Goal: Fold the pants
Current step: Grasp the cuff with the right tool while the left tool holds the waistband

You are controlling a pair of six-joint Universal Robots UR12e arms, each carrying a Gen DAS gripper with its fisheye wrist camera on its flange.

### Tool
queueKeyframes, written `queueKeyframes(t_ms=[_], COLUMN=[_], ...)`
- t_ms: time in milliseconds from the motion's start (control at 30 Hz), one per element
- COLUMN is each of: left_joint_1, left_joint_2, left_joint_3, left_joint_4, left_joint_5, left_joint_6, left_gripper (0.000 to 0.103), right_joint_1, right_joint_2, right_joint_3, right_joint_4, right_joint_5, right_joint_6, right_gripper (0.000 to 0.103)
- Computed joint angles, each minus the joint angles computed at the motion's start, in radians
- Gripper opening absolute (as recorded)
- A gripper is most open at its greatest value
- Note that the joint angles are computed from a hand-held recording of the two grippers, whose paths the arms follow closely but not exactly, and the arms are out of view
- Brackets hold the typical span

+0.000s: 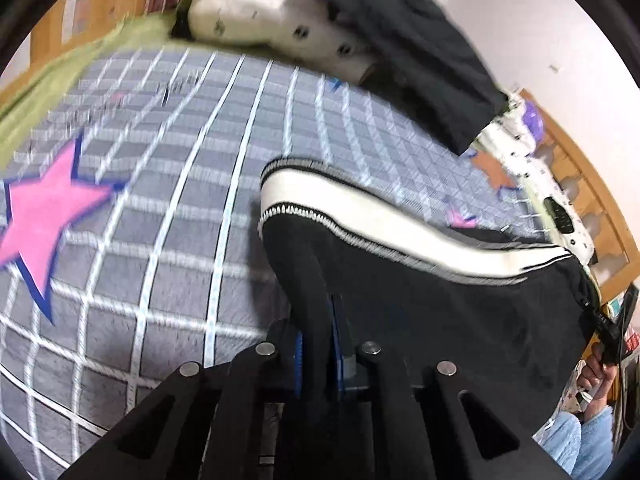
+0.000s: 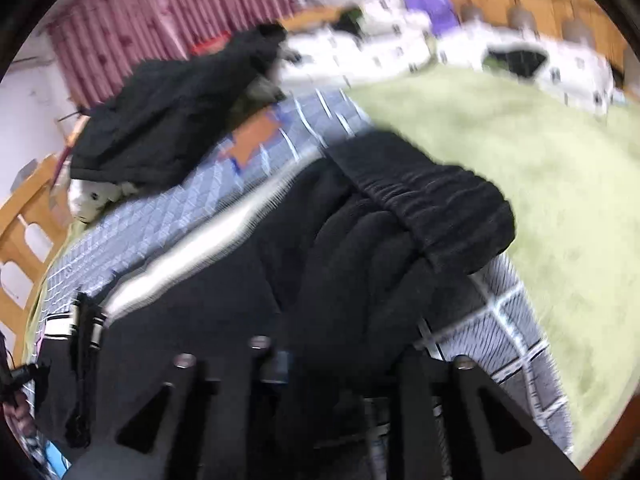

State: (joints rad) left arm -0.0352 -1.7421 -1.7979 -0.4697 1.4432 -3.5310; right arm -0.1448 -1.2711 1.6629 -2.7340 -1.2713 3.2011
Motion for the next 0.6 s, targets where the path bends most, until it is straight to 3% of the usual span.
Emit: queueKeyframes(t_ms=[100,267,367,600], left_joint_1=[-0.004,0.011,0.038,0.119], left_joint_2=[0.007,0.024,0.054,0.123], left_joint_3=[0.023,0.047,0.032,-0.021], left_joint_4=[0.022,0.068,0.087,0.025], left_joint_5=[-0.003,-0.047,-0.049,0.083], left_joint_6=[0.006,0.014,0.022,0.069], left_gripper=[0.01,0.01,0.01,0.01], right_joint_1=[0.04,0.104,0.135,0.171], right_joint_2=[-0.027,-0.042,-0.046,-0.033], right_joint_3=[-0.006,-0.073,-0.112,-0.136], right_joint_4=[-0.078,-0.092,-0.115,-0.148], right_joint_5=[-0.067,-0.105,-0.08,0.082], right_joint_6=[-0.028,-0.05,-0.063,-0.048], right_gripper=[0.012,0.011,0.011,0.011])
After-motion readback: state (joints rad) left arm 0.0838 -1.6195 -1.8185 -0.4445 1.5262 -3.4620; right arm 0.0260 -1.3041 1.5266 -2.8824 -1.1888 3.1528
